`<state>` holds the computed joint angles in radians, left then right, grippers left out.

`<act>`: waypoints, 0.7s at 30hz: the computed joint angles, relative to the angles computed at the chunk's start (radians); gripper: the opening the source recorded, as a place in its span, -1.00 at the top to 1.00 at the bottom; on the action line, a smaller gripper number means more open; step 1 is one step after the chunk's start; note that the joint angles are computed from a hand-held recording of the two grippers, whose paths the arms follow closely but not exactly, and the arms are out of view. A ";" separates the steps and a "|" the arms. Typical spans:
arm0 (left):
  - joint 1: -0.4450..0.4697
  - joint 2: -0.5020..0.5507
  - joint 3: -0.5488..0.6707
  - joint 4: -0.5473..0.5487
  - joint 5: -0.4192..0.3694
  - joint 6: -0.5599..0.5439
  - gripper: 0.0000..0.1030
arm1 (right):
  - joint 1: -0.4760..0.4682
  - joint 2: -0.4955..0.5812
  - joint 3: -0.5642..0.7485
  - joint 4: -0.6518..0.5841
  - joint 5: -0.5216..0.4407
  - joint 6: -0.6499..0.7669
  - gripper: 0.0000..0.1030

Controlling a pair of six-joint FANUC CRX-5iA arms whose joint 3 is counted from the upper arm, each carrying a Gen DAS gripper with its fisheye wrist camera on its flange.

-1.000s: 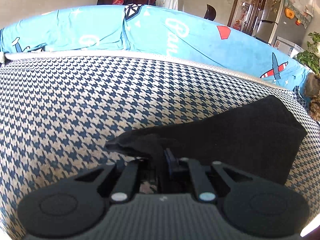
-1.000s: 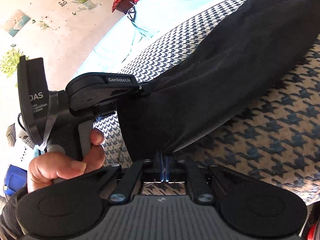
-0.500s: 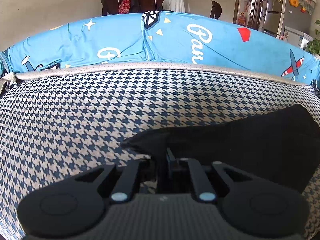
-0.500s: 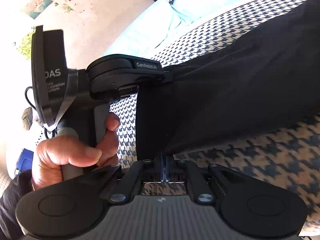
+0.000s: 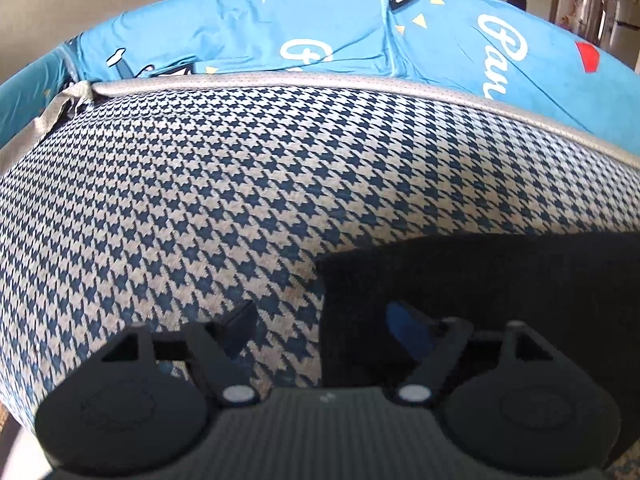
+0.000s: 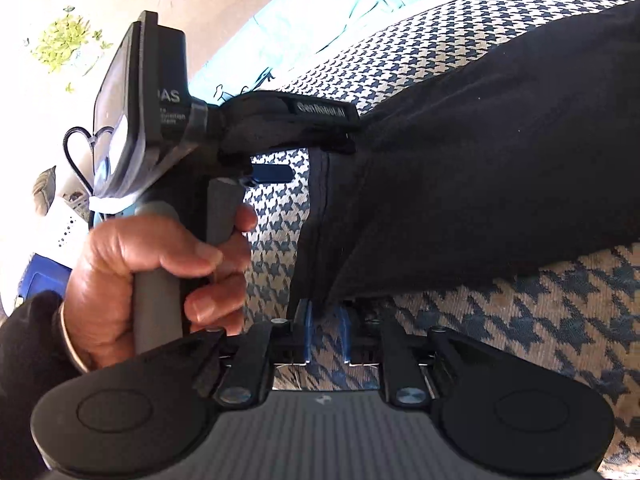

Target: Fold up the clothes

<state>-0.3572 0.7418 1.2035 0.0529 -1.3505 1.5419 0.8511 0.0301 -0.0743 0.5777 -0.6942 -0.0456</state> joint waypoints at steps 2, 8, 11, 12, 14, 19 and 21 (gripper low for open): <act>0.004 -0.035 -0.043 -0.014 0.041 0.046 -0.86 | 0.010 -0.012 -0.005 -0.011 -0.016 0.021 0.63; -0.007 -0.118 -0.154 -0.035 0.167 0.087 -0.90 | 0.037 -0.069 -0.069 0.044 -0.039 -0.009 0.60; -0.023 -0.140 -0.195 -0.003 0.202 0.020 -0.93 | 0.051 -0.104 -0.118 0.143 -0.074 -0.098 0.59; -0.028 -0.144 -0.206 0.011 0.206 -0.005 -0.93 | 0.056 -0.115 -0.134 0.176 -0.092 -0.131 0.59; -0.039 -0.148 -0.225 0.036 0.207 -0.053 -0.93 | 0.070 -0.137 -0.162 0.239 -0.145 -0.203 0.59; -0.071 -0.141 -0.230 0.082 0.182 -0.162 -0.96 | 0.107 -0.159 -0.183 0.343 -0.324 -0.325 0.58; -0.083 -0.137 -0.224 0.089 0.166 -0.185 -0.98 | 0.107 -0.165 -0.195 0.366 -0.365 -0.368 0.58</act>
<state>-0.4406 0.6049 0.9796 0.1419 -1.1848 1.3568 0.9577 -0.1349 -0.2697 0.9439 -1.0592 -0.4134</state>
